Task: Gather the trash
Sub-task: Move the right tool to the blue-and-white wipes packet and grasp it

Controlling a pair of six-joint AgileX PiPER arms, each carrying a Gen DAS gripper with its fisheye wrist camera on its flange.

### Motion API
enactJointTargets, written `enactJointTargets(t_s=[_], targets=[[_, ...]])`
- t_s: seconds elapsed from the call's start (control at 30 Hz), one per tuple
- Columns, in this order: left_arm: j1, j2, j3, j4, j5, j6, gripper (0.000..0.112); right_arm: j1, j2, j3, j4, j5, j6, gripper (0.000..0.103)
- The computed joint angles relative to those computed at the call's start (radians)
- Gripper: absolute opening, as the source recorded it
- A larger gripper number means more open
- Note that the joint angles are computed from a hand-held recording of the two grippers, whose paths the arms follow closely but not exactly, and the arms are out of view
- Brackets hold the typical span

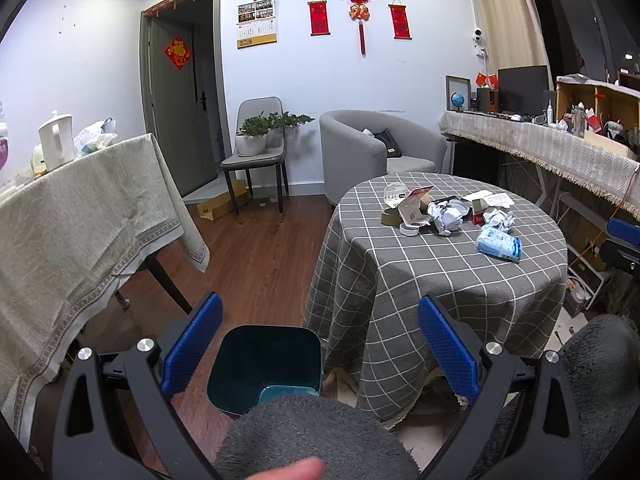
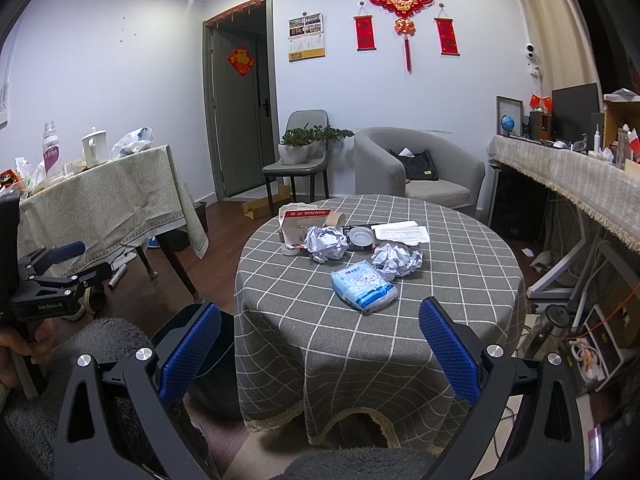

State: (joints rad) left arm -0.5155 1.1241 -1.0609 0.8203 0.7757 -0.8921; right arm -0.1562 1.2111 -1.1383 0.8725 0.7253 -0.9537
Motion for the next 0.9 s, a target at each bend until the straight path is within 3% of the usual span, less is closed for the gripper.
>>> enactJointTargets(t_s=[0.13,0.3,0.9], targets=[[0.05,0.019,-0.049,-0.091,-0.02,0.098,0.099,0.01,-0.003,-0.003,-0.022,0.011,-0.025,0.1],[0.04,0.032,-0.074,-0.099,-0.02,0.091,0.099,0.045,0.036,-0.06,-0.093,0.0,0.041,0.1],[0.156,0.178,-0.201,-0.397,-0.149,0.385,0.096,0.074,0.364,-0.376,-0.217,0.114,0.074,0.1]])
